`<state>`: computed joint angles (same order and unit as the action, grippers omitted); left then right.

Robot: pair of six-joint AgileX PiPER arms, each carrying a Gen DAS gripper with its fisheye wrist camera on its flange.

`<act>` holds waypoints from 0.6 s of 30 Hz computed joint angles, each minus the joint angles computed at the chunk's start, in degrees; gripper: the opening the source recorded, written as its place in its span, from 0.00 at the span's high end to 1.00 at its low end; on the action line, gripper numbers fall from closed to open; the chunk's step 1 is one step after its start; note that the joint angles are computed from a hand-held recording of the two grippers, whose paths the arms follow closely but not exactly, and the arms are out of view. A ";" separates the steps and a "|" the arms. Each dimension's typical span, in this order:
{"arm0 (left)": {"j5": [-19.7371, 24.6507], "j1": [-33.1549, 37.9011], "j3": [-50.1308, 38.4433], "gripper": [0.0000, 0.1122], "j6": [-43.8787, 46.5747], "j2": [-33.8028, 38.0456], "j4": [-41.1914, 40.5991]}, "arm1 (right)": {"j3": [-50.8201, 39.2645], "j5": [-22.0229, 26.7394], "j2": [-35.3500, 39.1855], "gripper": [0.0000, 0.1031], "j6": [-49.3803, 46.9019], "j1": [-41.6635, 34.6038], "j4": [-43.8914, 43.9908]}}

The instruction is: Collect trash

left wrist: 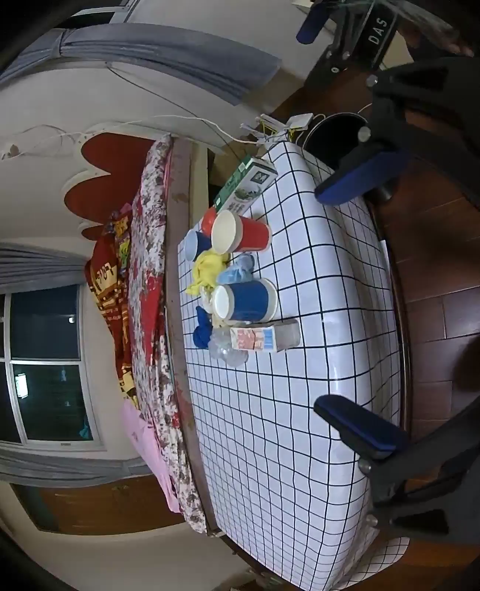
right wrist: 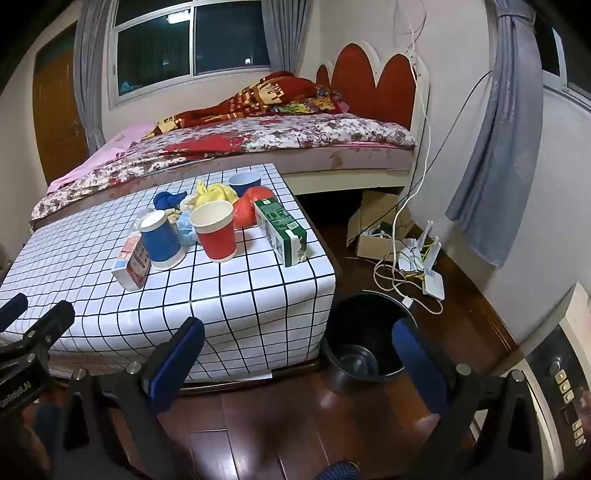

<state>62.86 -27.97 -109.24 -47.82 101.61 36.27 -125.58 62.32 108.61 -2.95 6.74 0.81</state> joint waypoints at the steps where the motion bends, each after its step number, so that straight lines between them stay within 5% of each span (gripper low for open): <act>1: 0.01 -0.02 -0.05 0.09 -0.02 0.04 0.05 | 0.23 -0.18 -0.15 0.01 -0.13 0.03 0.06; 18: -0.63 0.02 0.52 0.09 -0.56 -0.27 0.16 | -0.68 0.07 0.12 0.01 -0.65 0.28 -0.48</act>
